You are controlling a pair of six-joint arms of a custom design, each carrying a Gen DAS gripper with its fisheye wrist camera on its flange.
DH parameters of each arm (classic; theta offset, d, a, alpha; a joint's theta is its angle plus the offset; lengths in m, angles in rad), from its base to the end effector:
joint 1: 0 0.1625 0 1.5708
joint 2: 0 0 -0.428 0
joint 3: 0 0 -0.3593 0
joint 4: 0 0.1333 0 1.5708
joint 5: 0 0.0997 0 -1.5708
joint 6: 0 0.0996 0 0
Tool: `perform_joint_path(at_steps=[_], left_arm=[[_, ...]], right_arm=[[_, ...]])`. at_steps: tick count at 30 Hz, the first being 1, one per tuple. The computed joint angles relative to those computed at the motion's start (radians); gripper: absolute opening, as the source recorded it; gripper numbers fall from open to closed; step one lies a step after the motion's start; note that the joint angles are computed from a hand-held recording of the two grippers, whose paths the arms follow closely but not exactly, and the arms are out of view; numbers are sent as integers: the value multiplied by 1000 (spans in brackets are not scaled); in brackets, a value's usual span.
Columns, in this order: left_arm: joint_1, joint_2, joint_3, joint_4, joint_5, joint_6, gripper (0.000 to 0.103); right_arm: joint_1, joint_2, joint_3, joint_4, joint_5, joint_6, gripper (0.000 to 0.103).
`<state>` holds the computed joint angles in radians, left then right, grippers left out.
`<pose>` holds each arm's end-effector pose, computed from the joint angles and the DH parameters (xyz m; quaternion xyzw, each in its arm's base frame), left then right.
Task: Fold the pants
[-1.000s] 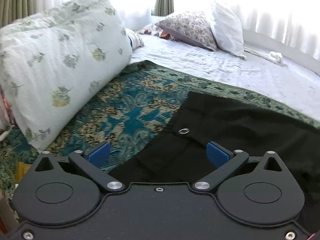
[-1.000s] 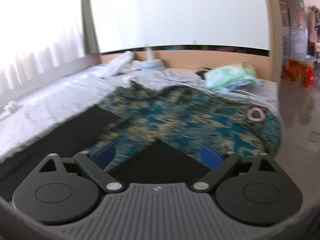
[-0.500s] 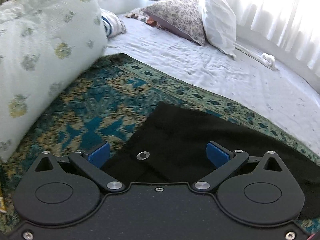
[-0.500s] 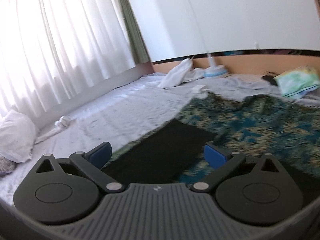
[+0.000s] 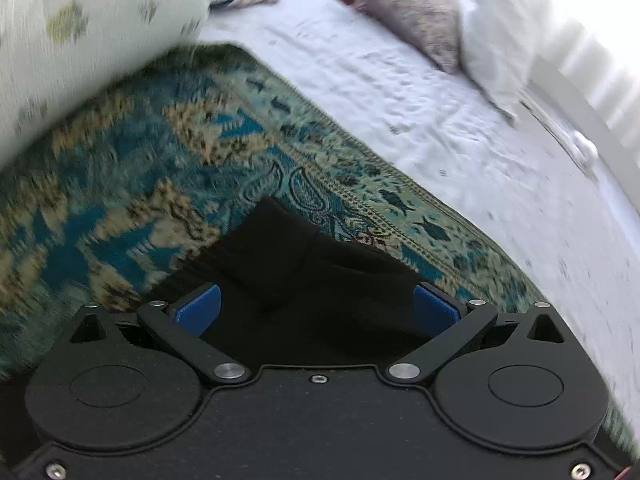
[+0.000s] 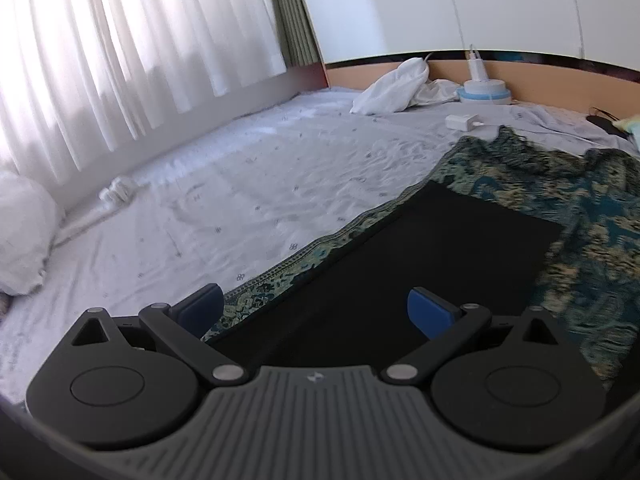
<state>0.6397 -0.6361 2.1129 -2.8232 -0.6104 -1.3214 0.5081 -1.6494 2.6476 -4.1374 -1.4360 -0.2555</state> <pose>-0.2428 -0.4485 -0.0188 -0.1202 0.8746 -0.3717 0.2871 -0.1558 -0.2547 0.3867 -0.2337 -0.6683 0.5863 0.3938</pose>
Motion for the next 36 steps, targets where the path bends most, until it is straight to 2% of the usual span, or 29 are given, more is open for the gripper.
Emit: perform_joint_path(at_steps=[3, 5, 9, 13, 16, 19, 22, 24, 30, 31, 33, 34, 35, 36], left_arm=[[41, 53, -54, -5, 0, -48, 103], [52, 79, -82, 42, 23, -99, 103], [55, 130, -169, 245, 107, -210, 103], [69, 159, -273, 507, 122, -350, 103], [80, 185, -366, 718, 119, -435, 103], [83, 205, -418, 837, 119, -498, 103], [84, 215, -433, 877, 130, -528, 103], [82, 219, -440, 895, 133, -532, 103], [85, 210, -427, 862, 127, -504, 103], [84, 209, -425, 858, 126, -499, 103], [81, 208, -418, 847, 130, -477, 100], [76, 207, -412, 851, 138, -473, 90], [68, 205, -407, 867, 150, -485, 74], [57, 203, -404, 899, 158, -512, 64]], right_arm=[[142, 124, -86, -15, -186, -30, 103], [203, 186, -141, -3, -275, -48, 103], [271, 276, -243, 27, -391, -52, 103], [306, 341, -337, 70, -493, -48, 103], [307, 366, -382, 101, -515, -30, 103], [312, 390, -425, 137, -557, -37, 103], [323, 418, -469, 174, -635, -69, 103], [317, 423, -472, 170, -624, -88, 103], [303, 376, -475, 266, -583, -43, 102], [302, 379, -477, 268, -584, -59, 99], [301, 389, -470, 231, -572, -122, 86], [302, 393, -461, 192, -566, -153, 63], [301, 390, -450, 169, -563, -171, 45], [288, 368, -434, 182, -529, -166, 39]])
